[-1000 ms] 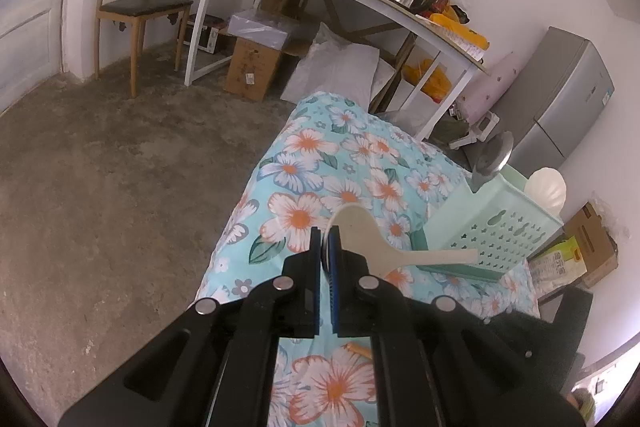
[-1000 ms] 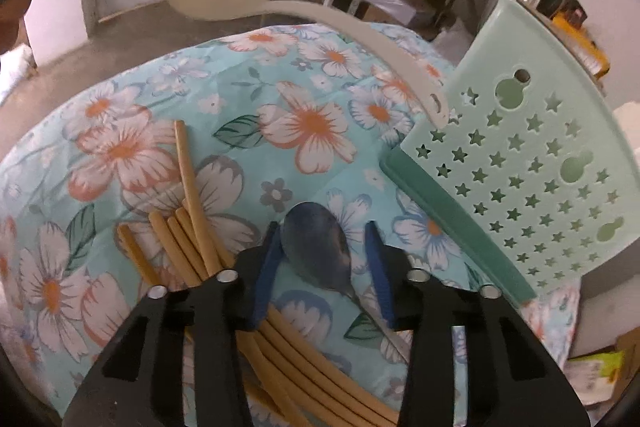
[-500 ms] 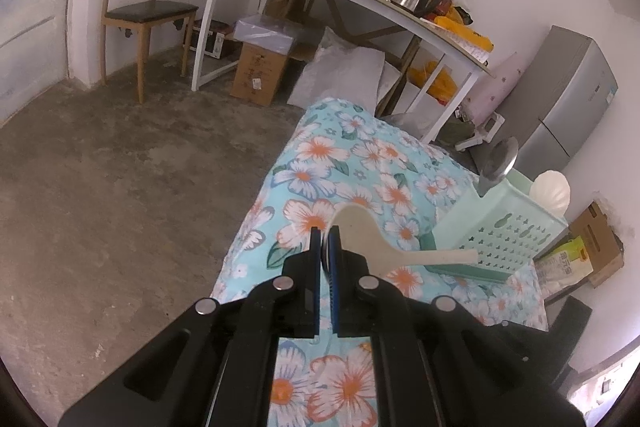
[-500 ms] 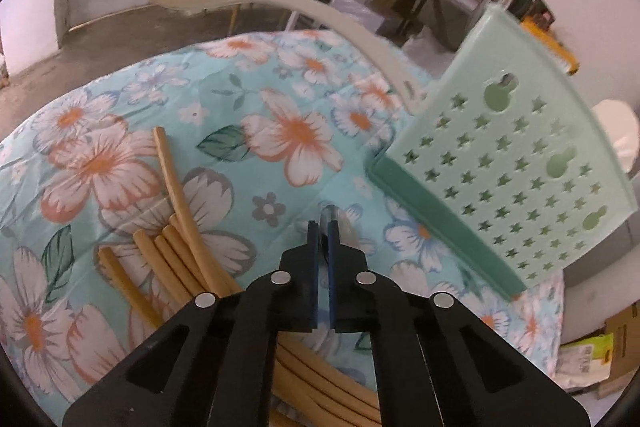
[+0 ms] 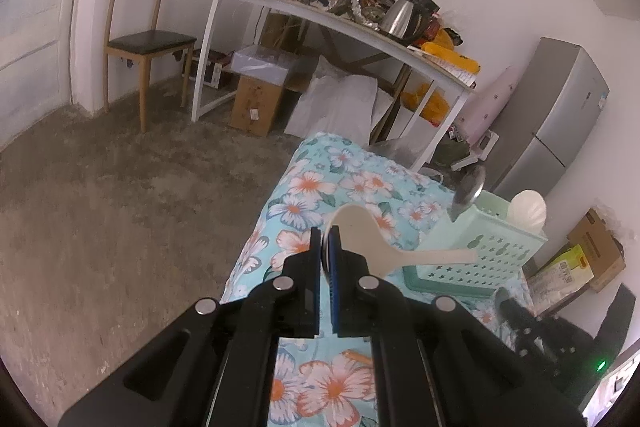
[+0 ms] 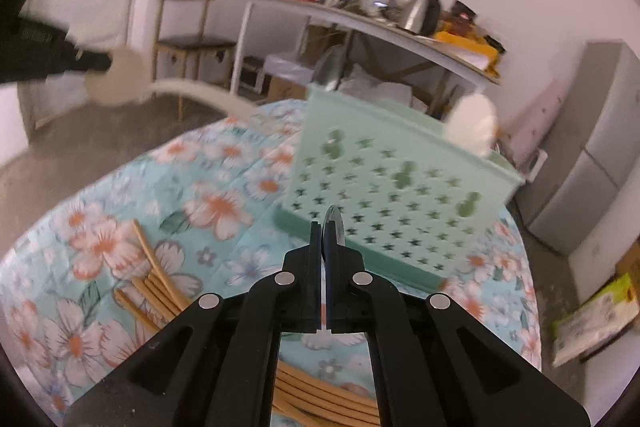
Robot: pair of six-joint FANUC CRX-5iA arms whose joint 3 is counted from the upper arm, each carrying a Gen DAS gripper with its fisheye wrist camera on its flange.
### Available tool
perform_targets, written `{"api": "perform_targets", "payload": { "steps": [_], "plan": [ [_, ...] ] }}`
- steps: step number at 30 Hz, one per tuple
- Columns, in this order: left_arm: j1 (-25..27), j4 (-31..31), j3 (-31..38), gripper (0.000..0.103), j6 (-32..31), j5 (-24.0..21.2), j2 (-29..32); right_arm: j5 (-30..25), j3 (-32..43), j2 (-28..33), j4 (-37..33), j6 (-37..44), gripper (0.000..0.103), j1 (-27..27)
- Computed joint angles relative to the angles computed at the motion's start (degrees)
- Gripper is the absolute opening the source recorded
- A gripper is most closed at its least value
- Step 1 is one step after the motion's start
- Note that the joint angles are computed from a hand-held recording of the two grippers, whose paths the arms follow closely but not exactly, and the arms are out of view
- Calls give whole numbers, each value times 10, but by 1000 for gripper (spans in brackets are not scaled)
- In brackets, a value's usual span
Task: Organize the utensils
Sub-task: 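Lift both held spoons toward the green holder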
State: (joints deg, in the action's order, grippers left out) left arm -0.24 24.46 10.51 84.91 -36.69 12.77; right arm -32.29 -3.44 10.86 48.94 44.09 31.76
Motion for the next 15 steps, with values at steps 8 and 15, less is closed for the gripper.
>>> {"api": "perform_targets", "payload": {
  "steps": [8, 15],
  "plan": [
    [-3, 14, -27, 3, -23, 28, -32, 40, -25, -54, -13, -83, 0, -34],
    [-3, 36, -52, 3, -49, 61, -63, 85, -39, -84, -14, -128, 0, -53]
  ]
}}
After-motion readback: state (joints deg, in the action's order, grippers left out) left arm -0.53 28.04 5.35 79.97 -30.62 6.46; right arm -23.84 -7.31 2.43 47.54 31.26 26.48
